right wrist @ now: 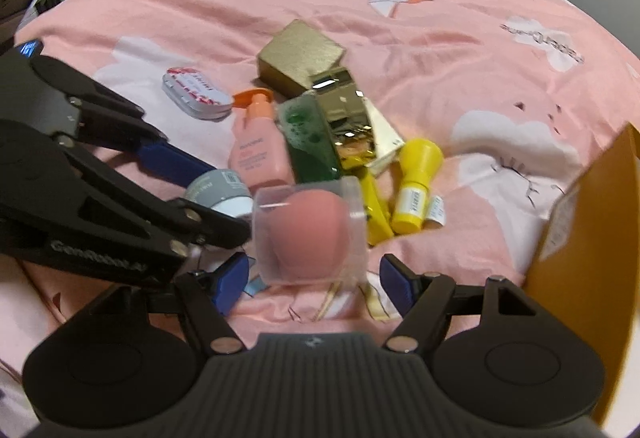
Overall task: Organize rigid objects
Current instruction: 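Grasp the clear sponge cup with the right tool while the left grasps the grey jar, then carry the sponge cup and grey jar with both tools over the shoebox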
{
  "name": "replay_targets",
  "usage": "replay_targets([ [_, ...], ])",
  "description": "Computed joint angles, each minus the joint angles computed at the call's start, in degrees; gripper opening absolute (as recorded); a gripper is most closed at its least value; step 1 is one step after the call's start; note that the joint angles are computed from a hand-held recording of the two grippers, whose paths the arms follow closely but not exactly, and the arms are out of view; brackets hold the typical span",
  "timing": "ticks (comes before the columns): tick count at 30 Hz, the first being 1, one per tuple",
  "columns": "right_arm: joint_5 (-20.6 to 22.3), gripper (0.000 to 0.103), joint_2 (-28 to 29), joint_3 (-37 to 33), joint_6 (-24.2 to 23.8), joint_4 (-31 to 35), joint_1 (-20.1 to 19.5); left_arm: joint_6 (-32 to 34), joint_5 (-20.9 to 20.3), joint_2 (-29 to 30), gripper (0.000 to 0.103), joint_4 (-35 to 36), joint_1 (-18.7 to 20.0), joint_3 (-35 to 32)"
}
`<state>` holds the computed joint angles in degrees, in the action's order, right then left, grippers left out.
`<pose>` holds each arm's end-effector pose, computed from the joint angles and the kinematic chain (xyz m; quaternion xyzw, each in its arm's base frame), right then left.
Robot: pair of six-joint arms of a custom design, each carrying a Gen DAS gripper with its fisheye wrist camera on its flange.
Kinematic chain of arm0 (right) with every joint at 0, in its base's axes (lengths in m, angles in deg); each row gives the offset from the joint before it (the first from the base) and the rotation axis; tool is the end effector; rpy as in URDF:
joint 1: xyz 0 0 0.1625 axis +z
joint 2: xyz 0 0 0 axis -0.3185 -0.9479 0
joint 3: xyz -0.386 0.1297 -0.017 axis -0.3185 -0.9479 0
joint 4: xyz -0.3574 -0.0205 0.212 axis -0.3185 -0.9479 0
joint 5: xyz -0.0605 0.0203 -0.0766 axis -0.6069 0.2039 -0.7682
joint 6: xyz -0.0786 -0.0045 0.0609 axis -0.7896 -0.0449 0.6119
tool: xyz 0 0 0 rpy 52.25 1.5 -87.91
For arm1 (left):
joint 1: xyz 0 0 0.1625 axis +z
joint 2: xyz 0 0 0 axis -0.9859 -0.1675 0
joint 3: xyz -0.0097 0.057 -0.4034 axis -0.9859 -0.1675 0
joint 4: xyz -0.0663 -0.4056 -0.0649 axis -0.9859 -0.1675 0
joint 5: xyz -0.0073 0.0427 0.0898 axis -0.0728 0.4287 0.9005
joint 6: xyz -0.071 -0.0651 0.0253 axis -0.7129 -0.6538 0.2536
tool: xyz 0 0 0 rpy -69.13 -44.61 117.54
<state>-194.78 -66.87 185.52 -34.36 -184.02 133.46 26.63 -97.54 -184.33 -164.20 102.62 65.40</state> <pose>0.2082 -0.2569 0.0816 0.3497 -0.8874 0.1326 0.2695 -0.1490 -0.2559 0.1440 0.2462 0.9325 -0.1348 0.2272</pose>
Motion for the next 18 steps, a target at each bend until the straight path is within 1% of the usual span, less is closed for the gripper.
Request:
replay_targets([
  [3,-0.8,0.071,2.7,-0.6,-2.1,-2.5,0.3,-1.0,0.9,0.5,0.046,0.0,-0.4,0.2],
  [7,-0.8,0.071,4.6,-1.0,-3.5,-4.0,-0.6,-2.3,1.5,1.0,0.045,-0.6,-1.3,0.7],
  [8,-0.7,0.068,5.0,-1.0,-3.6,-4.3,-0.9,-2.7,1.9,1.1,0.046,-0.3,-1.7,0.8],
  [9,-0.7,0.059,5.4,-1.0,-3.8,-4.5,-1.0,-3.0,2.1,1.3,0.046,-0.3,-1.9,0.8],
  [11,-1.1,0.057,5.7,-0.9,-3.8,-4.6,-0.9,-3.2,2.5,1.7,0.048,0.0,-2.3,0.9],
  [14,-1.5,0.057,4.8,-0.5,-3.5,-4.2,-0.3,-3.4,3.0,1.8,0.047,-0.8,-2.8,1.4],
  [18,-1.9,0.057,1.2,0.5,-1.9,-2.5,0.0,-5.7,4.3,0.2,0.043,0.3,-4.9,2.3],
])
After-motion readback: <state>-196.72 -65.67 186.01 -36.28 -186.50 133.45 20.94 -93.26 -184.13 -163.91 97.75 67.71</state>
